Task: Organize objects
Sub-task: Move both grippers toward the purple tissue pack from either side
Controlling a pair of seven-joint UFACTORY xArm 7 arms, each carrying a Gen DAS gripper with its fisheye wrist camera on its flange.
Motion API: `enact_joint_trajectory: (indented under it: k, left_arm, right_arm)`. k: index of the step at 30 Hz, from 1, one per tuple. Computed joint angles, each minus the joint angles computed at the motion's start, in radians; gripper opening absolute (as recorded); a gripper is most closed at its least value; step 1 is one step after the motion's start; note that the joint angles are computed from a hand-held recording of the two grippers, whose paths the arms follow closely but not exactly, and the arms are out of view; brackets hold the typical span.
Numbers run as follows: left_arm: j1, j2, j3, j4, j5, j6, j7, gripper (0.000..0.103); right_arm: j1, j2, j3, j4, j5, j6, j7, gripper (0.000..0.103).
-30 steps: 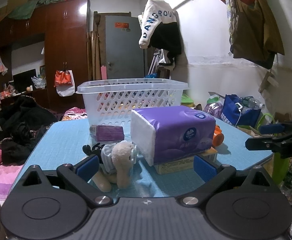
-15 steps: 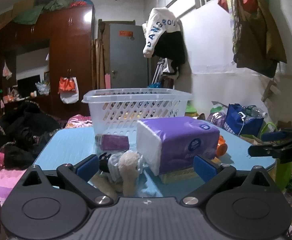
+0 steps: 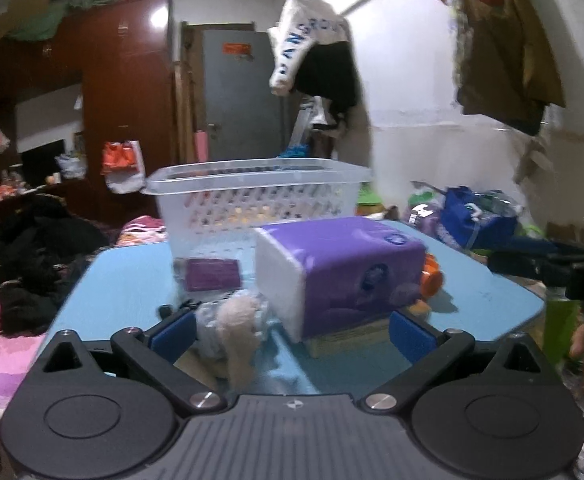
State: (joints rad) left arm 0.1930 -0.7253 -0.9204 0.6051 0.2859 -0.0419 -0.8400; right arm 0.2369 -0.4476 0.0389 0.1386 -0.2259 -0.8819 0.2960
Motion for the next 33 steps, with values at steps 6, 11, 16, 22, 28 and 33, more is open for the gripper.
enact_joint_trajectory:
  k: [6, 11, 16, 22, 28, 33]
  left_arm:
    - [0.029, -0.042, -0.027, -0.013, -0.011, -0.037, -0.013, 0.103]
    - [0.116, -0.136, -0.076, -0.038, -0.045, -0.141, -0.041, 0.103]
    - [0.226, -0.263, -0.147, -0.039, -0.093, -0.153, -0.048, 0.103]
    - [0.222, -0.253, -0.114, -0.093, -0.11, -0.287, -0.051, 0.103]
    - [0.246, -0.143, -0.141, -0.081, -0.121, -0.378, 0.036, 0.103]
    - [0.281, -0.001, -0.193, -0.035, -0.106, -0.394, 0.144, 0.092]
  right_arm:
    - [0.002, -0.1, 0.071, 0.021, 0.091, 0.236, -0.095, 0.103]
    - [-0.019, -0.156, 0.108, 0.025, 0.125, 0.334, -0.103, 0.103]
    - [-0.093, -0.134, 0.18, -0.015, 0.21, 0.132, -0.149, 0.103]
    - [0.025, -0.006, -0.096, 0.021, -0.028, 0.059, -0.021, 0.103]
    - [-0.003, 0.102, -0.043, 0.089, -0.066, 0.001, -0.001, 0.103]
    - [-0.03, 0.201, -0.063, 0.142, -0.217, -0.076, 0.037, 0.103]
